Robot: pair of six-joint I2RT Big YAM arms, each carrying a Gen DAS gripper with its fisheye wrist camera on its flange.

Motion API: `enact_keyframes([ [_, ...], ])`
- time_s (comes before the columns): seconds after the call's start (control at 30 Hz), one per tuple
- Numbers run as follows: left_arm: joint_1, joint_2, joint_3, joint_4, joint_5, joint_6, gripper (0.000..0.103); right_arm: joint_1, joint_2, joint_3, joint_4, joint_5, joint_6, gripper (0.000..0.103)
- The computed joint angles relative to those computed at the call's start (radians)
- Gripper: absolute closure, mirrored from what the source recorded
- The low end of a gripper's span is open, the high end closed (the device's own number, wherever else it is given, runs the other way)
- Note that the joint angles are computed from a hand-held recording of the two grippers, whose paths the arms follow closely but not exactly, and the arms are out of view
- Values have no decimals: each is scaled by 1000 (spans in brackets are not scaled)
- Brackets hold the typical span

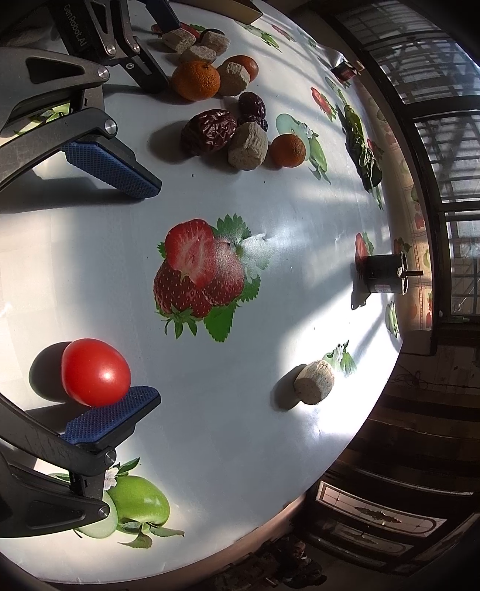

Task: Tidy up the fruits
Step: 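Move both grippers toward the food pile and the red tomato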

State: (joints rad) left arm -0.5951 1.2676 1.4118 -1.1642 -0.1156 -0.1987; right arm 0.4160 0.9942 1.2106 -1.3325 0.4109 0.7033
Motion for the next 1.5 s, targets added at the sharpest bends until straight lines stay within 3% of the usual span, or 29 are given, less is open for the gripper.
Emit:
enact_keyframes([
  [0.13, 7, -17, -15, 7, 22, 37, 0, 14, 13, 15, -42, -9, 17, 1],
  [0.23, 5, -21, -9, -26, 28, 41, 0, 17, 13, 16, -46, -7, 21, 1],
  [0.3, 11, -28, -1, -62, 49, 34, 0, 17, 11, 15, -46, -7, 19, 1],
  [0.37, 24, -64, -18, -48, 74, 14, 0, 17, 12, 16, -46, -7, 20, 1],
  [0.53, 56, -181, -56, 4, 27, -32, 0, 24, 7, 12, -43, 4, 28, 1],
  [0.63, 73, -233, -59, 4, -1, -4, 1, 26, 7, 12, -45, 10, 36, 1],
  [0.87, 111, -365, -75, 81, -75, 21, 1, 31, 25, 38, -91, 16, 68, 1],
  [1.07, 97, -446, -94, 137, -171, 35, 1, 181, -48, 71, -81, 218, 142, 1],
  [1.17, 71, -484, -108, 176, -247, 34, 1, 310, -80, 104, -66, 397, 156, 1],
  [1.27, 41, -505, -112, 203, -311, 42, 0, 460, -95, 127, -63, 642, 174, 1],
  [1.37, 50, -502, -96, 175, -270, 40, 0, 559, -81, 158, -77, 823, 172, 1],
  [1.43, 75, -502, -92, 163, -202, 35, 0, 576, -73, 173, -86, 845, 169, 1],
  [1.5, 69, -498, -94, 152, -192, 27, 0, 581, -80, 168, -62, 834, 156, 1],
])
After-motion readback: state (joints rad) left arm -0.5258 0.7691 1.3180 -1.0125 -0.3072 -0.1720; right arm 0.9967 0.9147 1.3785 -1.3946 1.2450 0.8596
